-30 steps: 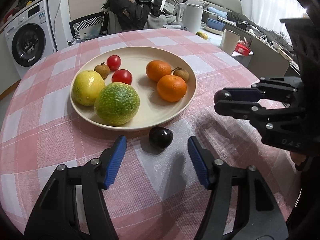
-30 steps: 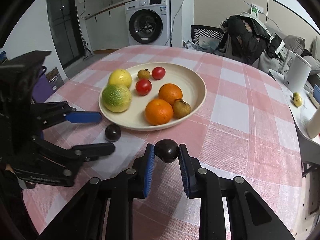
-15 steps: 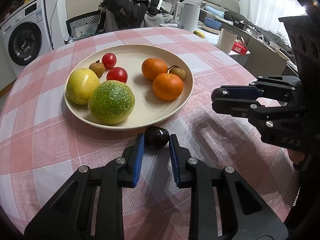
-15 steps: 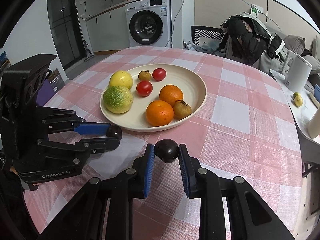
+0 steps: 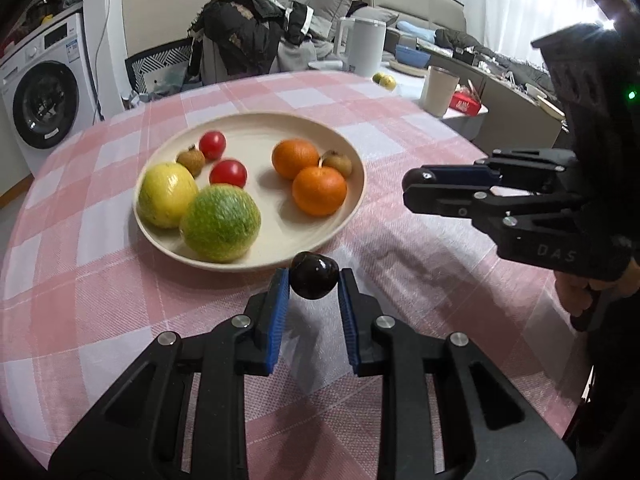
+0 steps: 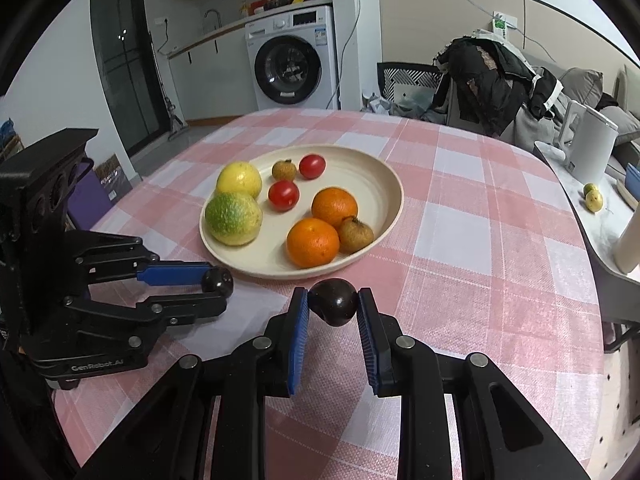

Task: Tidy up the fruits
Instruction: 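Lower both dark plums onto the plate with both tools and release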

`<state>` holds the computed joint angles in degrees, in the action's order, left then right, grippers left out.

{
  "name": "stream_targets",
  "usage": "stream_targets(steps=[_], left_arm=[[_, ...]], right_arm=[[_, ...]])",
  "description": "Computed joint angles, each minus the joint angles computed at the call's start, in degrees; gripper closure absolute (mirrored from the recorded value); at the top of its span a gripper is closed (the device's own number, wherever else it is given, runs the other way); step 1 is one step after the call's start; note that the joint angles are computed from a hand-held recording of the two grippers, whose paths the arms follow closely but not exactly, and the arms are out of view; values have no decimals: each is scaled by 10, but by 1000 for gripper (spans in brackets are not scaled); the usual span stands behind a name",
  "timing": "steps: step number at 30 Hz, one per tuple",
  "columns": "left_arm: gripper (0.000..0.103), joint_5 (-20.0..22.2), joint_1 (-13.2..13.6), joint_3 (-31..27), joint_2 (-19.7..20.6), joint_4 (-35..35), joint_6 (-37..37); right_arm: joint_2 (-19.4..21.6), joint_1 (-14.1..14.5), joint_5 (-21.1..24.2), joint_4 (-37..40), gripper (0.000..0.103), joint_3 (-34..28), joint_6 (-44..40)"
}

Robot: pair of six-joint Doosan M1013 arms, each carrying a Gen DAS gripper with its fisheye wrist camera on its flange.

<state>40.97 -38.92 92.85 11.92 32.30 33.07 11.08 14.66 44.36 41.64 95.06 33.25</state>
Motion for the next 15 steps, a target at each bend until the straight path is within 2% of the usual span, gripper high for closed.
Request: stream_targets(steps=[5,15], left_arm=[[81,-3,-3,5,-11,35,-30],[81,3,6,-4,-11,60,-64]], right_arm=[[0,-9,7,54,78,2,-25],[1,-9,-10,96,78,4,-42]])
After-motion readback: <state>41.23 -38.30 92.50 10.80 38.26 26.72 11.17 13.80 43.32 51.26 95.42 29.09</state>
